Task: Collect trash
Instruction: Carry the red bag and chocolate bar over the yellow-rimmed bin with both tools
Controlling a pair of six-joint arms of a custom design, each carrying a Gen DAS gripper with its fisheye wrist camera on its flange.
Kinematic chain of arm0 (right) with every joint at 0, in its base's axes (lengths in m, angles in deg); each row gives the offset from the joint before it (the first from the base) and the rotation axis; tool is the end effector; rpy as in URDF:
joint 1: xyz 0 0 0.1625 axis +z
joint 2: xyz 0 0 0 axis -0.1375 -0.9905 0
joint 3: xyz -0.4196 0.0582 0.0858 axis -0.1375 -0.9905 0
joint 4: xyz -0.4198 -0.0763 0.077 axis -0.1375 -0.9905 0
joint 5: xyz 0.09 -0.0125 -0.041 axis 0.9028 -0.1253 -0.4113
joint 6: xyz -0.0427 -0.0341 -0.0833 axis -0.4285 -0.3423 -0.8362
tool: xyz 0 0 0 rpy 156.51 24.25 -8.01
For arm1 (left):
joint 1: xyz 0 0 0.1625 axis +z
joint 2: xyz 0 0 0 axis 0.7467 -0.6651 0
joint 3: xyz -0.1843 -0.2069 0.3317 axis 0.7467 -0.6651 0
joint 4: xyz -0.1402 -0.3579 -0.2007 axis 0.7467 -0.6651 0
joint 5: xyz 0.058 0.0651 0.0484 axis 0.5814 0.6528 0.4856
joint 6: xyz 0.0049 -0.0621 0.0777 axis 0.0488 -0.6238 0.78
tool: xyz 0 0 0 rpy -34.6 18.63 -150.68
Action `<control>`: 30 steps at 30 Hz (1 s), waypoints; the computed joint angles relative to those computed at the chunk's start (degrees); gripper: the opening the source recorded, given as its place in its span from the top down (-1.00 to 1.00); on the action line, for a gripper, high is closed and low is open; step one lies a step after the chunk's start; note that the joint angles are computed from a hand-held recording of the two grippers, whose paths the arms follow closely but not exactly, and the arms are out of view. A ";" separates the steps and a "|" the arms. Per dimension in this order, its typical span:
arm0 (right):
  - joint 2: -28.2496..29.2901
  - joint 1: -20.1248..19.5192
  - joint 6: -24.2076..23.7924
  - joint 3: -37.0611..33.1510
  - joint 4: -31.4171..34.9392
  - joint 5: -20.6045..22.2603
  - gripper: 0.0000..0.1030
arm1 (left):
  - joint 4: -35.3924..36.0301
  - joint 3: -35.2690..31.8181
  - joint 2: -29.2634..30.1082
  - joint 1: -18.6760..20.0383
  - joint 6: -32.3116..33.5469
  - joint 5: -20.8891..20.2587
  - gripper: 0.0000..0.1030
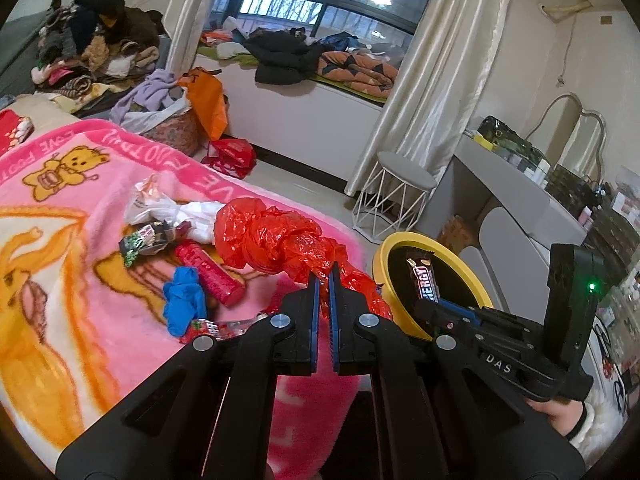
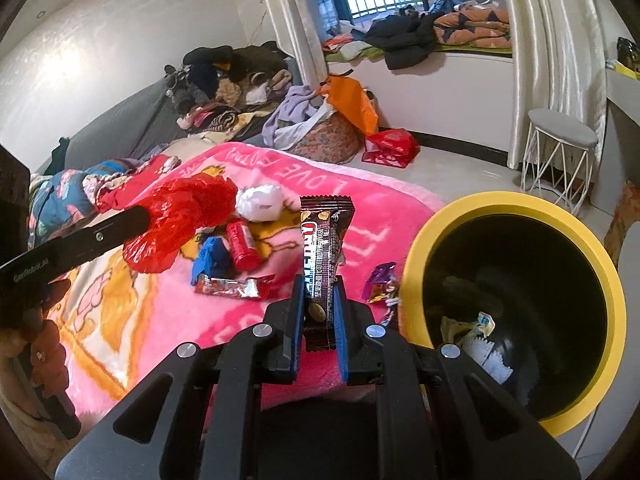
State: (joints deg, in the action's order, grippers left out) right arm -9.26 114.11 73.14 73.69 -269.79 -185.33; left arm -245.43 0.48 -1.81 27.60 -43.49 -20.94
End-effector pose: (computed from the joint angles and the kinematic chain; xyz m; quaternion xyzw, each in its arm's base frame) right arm 0.2996 -0.7250 0.0024 0.1494 -0.8726 0.4056 0.2275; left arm -0.0485 -0.7828 0.2932 0.3107 0.8927 -0.3157 0.0827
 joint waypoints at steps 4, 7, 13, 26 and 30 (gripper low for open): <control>-0.41 -0.23 0.60 0.60 -1.09 -0.22 0.74 | 0.27 0.42 -0.01 -0.29 0.58 -0.28 0.96; -0.95 -0.51 1.13 1.24 -1.92 -0.40 0.74 | 0.28 0.68 0.03 -0.52 0.79 -0.48 0.96; -1.78 -1.09 2.24 2.61 -3.78 -0.73 0.74 | 0.69 0.96 0.20 -1.10 1.35 -1.05 0.96; -3.15 -1.89 3.55 4.28 -6.96 -2.63 0.74 | 1.34 2.03 0.99 -2.56 3.05 -2.16 0.96; -3.13 -1.94 3.14 4.51 -8.21 -3.96 0.74 | 1.49 2.33 1.18 -2.87 3.58 -2.38 0.96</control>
